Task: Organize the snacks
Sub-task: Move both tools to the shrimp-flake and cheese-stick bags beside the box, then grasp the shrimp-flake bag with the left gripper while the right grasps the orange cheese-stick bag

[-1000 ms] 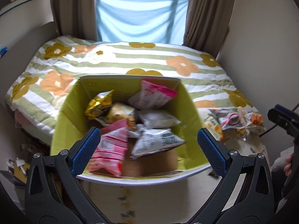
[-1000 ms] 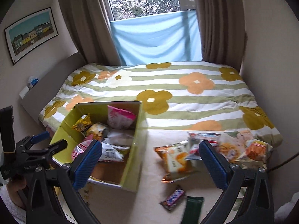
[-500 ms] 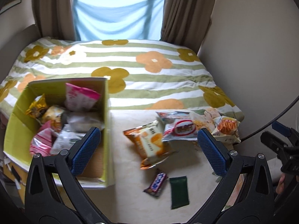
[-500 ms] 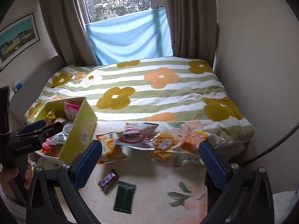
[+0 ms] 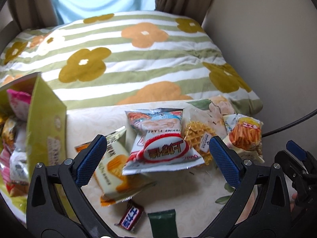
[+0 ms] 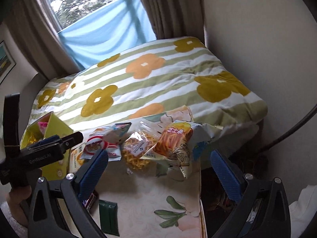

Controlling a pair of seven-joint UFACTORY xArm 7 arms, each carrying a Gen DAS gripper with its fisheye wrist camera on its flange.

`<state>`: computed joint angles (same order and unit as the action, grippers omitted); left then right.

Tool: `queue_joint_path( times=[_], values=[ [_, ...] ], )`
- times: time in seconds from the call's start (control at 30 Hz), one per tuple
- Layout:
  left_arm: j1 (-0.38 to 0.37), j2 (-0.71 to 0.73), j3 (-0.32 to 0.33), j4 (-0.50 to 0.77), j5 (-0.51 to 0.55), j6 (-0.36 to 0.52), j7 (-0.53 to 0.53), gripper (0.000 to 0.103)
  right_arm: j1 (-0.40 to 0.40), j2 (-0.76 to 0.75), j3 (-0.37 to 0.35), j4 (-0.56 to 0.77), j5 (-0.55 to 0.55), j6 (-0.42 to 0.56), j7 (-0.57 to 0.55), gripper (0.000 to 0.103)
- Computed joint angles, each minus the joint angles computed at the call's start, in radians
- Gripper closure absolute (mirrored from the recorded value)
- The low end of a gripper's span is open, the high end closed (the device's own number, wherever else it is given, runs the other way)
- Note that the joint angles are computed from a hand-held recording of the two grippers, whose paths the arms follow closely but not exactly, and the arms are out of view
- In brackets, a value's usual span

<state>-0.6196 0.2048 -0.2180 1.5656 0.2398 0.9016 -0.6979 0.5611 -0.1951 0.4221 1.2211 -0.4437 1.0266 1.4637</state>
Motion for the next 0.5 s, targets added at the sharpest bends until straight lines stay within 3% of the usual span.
queue_joint_path(
  times=[0.27,0.5],
  values=[
    [-0.012,0.184,0.020,0.158,-0.057,0.084,0.087,0.009,-0.004,0.070,-0.039,-0.006,0.013,-0.009,0.020,0.000],
    [-0.020,0.230,0.034,0.187,-0.096,0.111,0.119,0.026,0.011,0.126,-0.063,0.013,0.004,0.014,0.032,0.000]
  ],
)
